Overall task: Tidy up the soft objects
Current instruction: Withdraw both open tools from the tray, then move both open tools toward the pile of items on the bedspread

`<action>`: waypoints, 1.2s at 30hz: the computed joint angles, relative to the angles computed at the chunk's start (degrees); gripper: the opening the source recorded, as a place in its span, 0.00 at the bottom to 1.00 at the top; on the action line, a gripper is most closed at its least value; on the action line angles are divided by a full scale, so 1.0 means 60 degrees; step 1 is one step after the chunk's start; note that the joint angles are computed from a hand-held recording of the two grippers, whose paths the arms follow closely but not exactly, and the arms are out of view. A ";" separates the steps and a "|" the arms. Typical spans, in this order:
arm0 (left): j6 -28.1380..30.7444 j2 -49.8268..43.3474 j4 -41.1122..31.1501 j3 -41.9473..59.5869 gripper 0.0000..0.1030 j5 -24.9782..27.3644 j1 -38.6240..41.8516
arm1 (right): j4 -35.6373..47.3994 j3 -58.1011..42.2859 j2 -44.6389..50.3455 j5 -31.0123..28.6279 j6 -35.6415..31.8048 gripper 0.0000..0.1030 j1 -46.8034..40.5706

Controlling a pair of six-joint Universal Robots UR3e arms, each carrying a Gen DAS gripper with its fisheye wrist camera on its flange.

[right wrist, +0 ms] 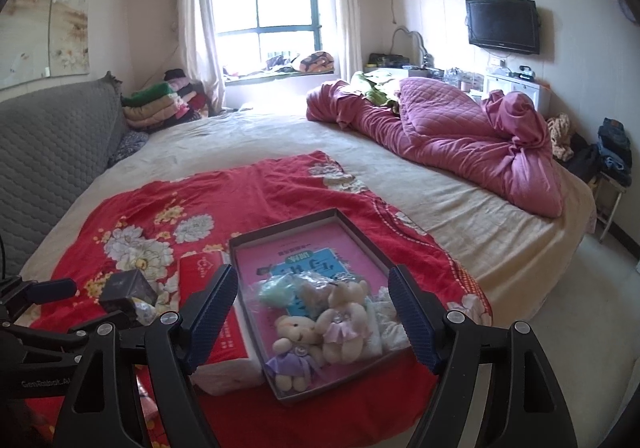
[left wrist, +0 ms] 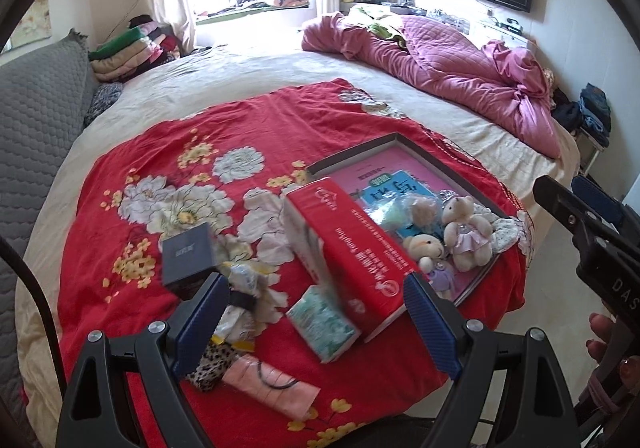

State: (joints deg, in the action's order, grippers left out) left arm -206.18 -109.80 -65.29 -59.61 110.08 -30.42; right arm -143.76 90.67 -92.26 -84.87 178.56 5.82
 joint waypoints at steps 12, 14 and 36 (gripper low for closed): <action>-0.0026 0.2535 0.0451 -0.2947 0.86 -0.0190 0.1256 | 0.0142 -0.0777 0.0537 -0.0359 -0.0173 0.76 0.1083; -0.0008 0.2947 0.0495 -0.3396 0.86 -0.0250 0.1516 | 0.0183 -0.0889 0.0627 -0.0348 -0.0195 0.76 0.1253; 0.0285 0.5854 0.1263 -0.7875 0.86 -0.1226 0.3777 | 0.0852 -0.1779 0.2518 -0.0725 -0.1572 0.76 0.4064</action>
